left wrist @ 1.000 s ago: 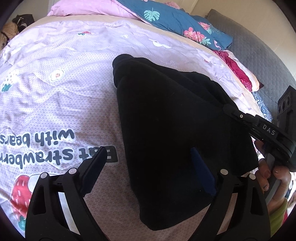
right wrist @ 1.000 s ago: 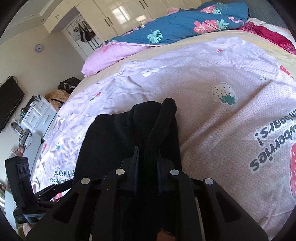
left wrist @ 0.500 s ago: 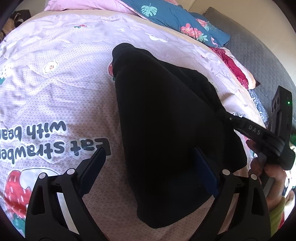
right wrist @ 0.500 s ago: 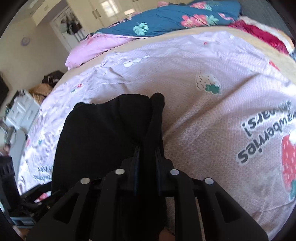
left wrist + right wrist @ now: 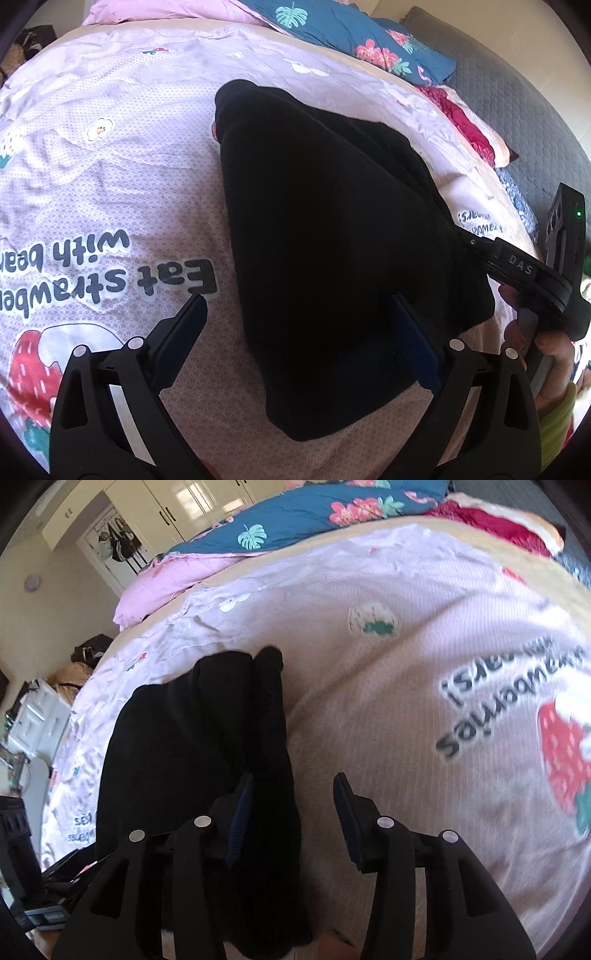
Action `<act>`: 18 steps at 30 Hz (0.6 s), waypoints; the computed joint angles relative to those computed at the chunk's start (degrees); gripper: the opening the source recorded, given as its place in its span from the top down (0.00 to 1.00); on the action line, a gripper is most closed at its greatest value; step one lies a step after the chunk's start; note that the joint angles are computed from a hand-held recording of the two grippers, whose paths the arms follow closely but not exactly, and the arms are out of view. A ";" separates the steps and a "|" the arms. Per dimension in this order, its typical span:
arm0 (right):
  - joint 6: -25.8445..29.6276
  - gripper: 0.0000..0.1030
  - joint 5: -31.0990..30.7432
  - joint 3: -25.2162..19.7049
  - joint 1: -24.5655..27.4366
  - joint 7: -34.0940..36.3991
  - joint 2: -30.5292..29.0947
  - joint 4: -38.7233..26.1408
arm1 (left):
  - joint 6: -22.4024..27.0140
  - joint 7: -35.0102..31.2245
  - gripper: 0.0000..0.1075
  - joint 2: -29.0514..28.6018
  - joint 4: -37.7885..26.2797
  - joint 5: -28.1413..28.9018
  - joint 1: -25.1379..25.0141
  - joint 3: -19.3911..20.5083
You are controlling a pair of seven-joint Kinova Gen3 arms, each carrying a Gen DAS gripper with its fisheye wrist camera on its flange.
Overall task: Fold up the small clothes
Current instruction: 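Open the right tool and withdraw both tools from the folded black shirt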
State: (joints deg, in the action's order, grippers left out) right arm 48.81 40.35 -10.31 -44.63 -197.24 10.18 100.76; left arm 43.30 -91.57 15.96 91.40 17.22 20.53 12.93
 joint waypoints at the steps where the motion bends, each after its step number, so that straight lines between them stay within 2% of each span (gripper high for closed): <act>1: -0.11 0.58 0.55 0.80 -1.09 -1.33 -0.59 0.62 | -0.07 0.02 0.15 -0.13 0.27 -0.29 0.23 0.00; 5: -2.16 0.54 3.44 -0.87 -0.69 -6.00 -2.97 3.07 | -0.04 -0.14 0.15 -0.81 1.22 -0.66 0.62 0.12; 13: -0.79 0.39 5.81 -3.39 -1.44 -10.09 -3.87 3.42 | -0.94 -1.28 0.15 -3.37 3.62 -1.17 0.23 -0.28; 16: 0.71 0.36 5.63 -4.03 -1.75 -10.31 -3.82 2.92 | -0.79 -1.87 0.13 -3.87 3.74 -1.16 -0.04 -0.32; 18: 3.64 0.32 6.36 -4.61 -2.91 -11.15 -3.58 2.27 | -0.61 -2.10 0.13 -4.36 3.92 -1.32 -0.07 -0.38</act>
